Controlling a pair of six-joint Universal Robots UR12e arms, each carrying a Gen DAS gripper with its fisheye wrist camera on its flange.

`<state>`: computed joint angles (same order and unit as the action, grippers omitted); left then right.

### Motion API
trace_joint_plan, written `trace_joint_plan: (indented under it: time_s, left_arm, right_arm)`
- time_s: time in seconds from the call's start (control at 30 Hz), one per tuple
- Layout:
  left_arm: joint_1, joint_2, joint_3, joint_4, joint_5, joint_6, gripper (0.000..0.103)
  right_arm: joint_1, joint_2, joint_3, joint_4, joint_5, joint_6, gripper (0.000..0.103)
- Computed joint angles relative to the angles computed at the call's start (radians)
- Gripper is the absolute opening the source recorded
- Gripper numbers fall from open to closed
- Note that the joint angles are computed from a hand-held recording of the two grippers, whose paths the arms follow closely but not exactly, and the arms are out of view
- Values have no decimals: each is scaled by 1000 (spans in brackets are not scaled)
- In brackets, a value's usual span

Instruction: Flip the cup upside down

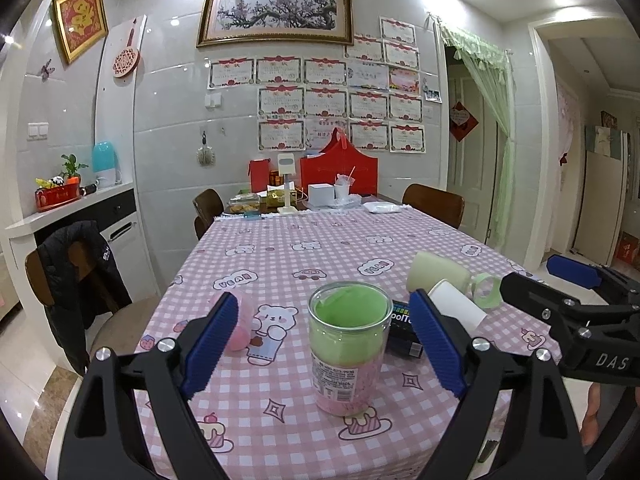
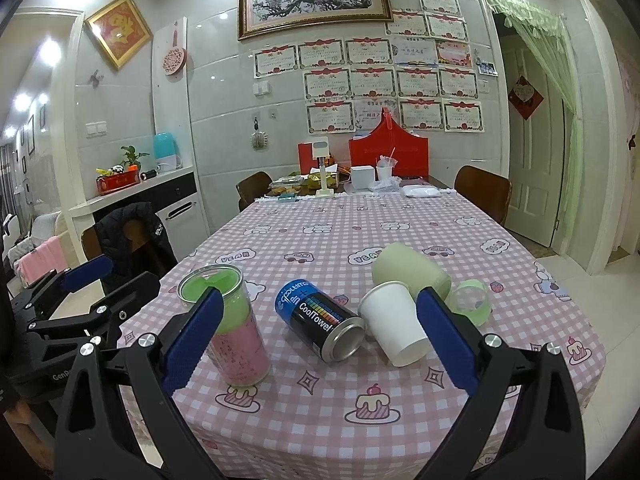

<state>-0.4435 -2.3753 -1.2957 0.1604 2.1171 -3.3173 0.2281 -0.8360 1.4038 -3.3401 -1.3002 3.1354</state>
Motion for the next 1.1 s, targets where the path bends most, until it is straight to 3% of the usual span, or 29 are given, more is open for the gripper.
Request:
trace_joint_plan:
  time_s: [0.5,1.1]
  left_arm:
    - [0,-5,-2,48,8,18,86]
    - [3,-2,-7,42,9,15,86]
  right_arm:
    - [-1,5,-2,-3,-3,-1,95]
    - [0,5,0,-2,-5,-2,95]
